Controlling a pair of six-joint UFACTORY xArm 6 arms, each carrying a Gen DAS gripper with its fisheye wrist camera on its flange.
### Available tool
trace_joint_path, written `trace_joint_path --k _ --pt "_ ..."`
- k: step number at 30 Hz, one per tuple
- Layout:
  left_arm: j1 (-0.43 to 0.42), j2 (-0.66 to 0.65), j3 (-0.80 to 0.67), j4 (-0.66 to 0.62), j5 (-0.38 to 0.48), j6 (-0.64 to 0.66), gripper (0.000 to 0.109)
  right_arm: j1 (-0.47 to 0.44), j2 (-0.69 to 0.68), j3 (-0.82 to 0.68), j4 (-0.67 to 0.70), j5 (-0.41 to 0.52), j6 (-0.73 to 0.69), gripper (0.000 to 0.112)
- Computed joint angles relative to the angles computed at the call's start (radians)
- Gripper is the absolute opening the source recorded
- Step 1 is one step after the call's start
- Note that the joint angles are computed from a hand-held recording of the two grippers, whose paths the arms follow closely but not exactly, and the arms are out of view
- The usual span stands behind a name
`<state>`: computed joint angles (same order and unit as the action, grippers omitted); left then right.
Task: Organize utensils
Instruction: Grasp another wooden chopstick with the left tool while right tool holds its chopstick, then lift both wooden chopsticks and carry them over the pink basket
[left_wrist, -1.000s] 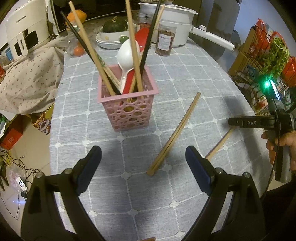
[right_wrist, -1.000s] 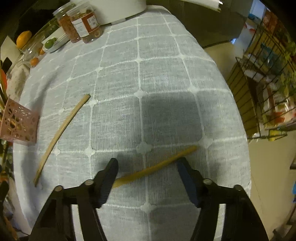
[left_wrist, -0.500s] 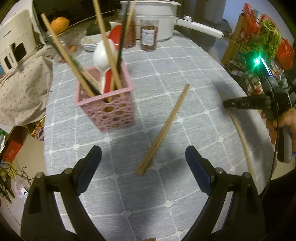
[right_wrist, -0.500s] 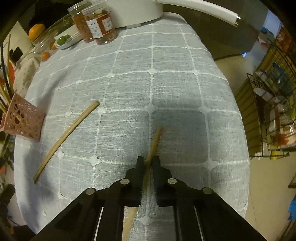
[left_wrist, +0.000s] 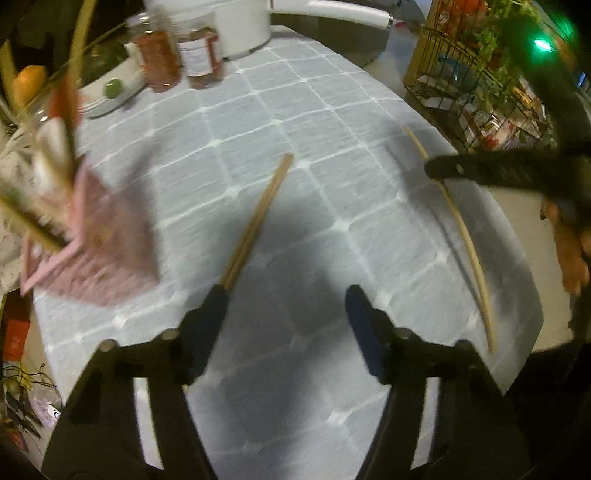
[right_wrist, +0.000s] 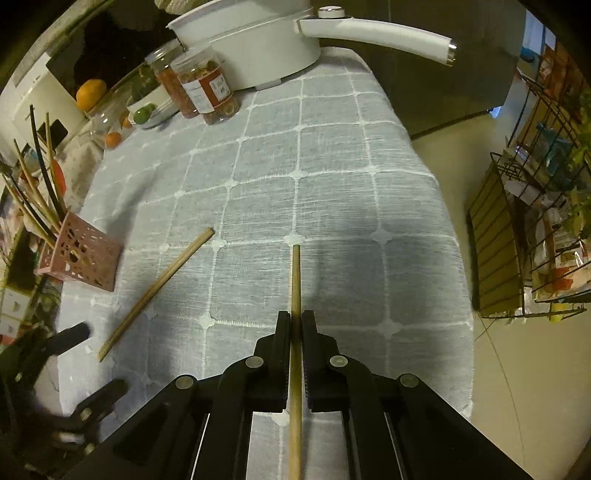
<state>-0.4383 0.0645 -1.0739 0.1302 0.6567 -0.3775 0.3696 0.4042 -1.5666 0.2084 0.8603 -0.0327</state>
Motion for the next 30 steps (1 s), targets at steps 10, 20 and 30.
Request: trace_joint_path --k 10,20,30 --pt "0.027 0.251 -0.293 0.052 0.124 -0.035 0.041 -0.034 -0.025 0.010 0.083 -0.001 -0.066 0.006" --pt "0.049 0.316 -0.346 -0.029 0.134 -0.031 0.032 -0.048 -0.037 0.018 0.142 -0.001 -0.100 0.006" --pt "0.033 0.282 -0.309 -0.022 0.122 -0.054 0.010 -0.042 -0.058 0.035 0.165 -0.031 -0.094 0.006"
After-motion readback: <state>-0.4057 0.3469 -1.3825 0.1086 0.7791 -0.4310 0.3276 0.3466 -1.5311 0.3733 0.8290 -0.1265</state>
